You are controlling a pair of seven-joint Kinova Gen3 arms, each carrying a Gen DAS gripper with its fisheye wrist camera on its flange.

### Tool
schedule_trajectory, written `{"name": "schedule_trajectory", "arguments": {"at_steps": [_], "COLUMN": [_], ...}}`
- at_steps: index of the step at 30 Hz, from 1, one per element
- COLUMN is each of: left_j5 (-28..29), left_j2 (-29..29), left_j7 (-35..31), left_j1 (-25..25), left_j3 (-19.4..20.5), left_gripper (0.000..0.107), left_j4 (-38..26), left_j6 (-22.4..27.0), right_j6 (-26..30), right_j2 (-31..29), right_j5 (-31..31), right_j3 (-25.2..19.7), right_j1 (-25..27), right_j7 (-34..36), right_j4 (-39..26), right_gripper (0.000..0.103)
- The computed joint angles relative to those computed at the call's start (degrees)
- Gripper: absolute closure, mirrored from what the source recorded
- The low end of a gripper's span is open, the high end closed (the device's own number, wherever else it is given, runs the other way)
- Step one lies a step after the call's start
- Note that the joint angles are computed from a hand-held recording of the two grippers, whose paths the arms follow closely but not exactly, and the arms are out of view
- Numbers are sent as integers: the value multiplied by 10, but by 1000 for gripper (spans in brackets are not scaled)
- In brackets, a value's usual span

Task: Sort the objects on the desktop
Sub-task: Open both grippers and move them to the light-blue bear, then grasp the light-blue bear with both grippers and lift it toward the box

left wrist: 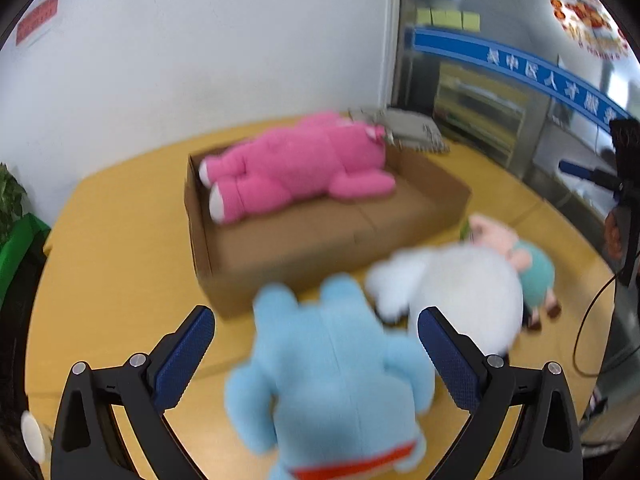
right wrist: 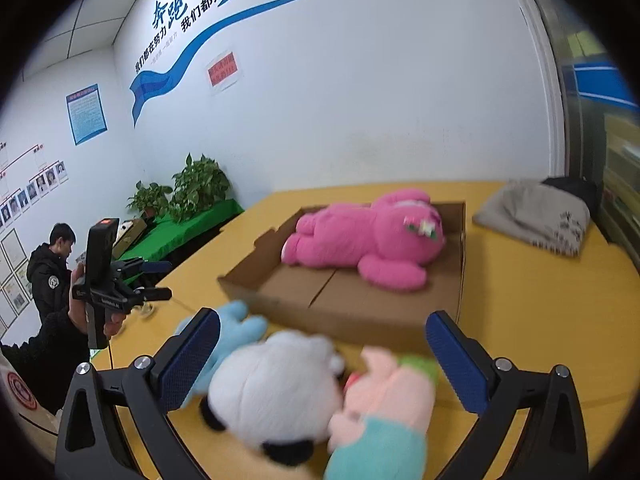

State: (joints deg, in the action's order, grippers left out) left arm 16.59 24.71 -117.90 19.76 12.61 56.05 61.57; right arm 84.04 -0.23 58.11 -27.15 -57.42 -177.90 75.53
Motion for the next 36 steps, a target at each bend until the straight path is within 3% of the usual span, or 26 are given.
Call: {"name": "schedule_trajectory", "arguments": {"at_steps": [5, 9, 14, 18, 20, 23, 25, 30, 31, 32, 33, 36], "left_j5": [13, 90, 156, 173, 187, 189, 178, 168, 175, 182, 198, 212], "left_j2": [-19, -1, -6, -19, -22, -32, -32, 24, 38, 52, 64, 64], "left_j7": [28, 6, -11, -25, -34, -43, -34, 3, 3, 3, 4, 1], "left_j1": [-23, -76, -110, -119, -127, -126, -119, -121, -127, -131, -142, -148], "left_j3": [-11, 13, 19, 15, 15, 8, 1, 2, 8, 13, 22, 25], "left_gripper": [5, 6, 18, 25, 35, 33, 22, 17, 22, 40, 48, 63], "left_j4": [89, 112, 150, 161, 162, 166, 160, 101, 91, 81, 75, 83], "left_j6": [-17, 8, 19, 29, 36, 23, 11, 42, 53, 64, 77, 82], "right_j6": [-39, -83, -160, -149, -123, -85, -83, -144, -167, -188, -201, -234], "right_j2": [69, 144, 222, 231, 226, 207, 199, 212, 220, 225, 228, 250], "right_j5": [-1, -6, -41, -49, -43, -33, -57, -99, -100, -93, -88, -119], "right_j3": [3, 27, 45, 79, 99, 130, 139, 168, 176, 187, 199, 214], "right_j1": [-42, -64, -61, -93, -116, -150, -151, -144, -142, -144, -147, -125], "right_j7": [-15, 35, 95, 105, 105, 91, 91, 82, 82, 73, 64, 81], "right_j4": [-25, -89, -165, -179, -181, -176, -180, -180, -182, -178, -175, -189], "right_gripper": [0, 0, 0, 0, 0, 0, 0, 0, 1, 1, 1, 5]}}
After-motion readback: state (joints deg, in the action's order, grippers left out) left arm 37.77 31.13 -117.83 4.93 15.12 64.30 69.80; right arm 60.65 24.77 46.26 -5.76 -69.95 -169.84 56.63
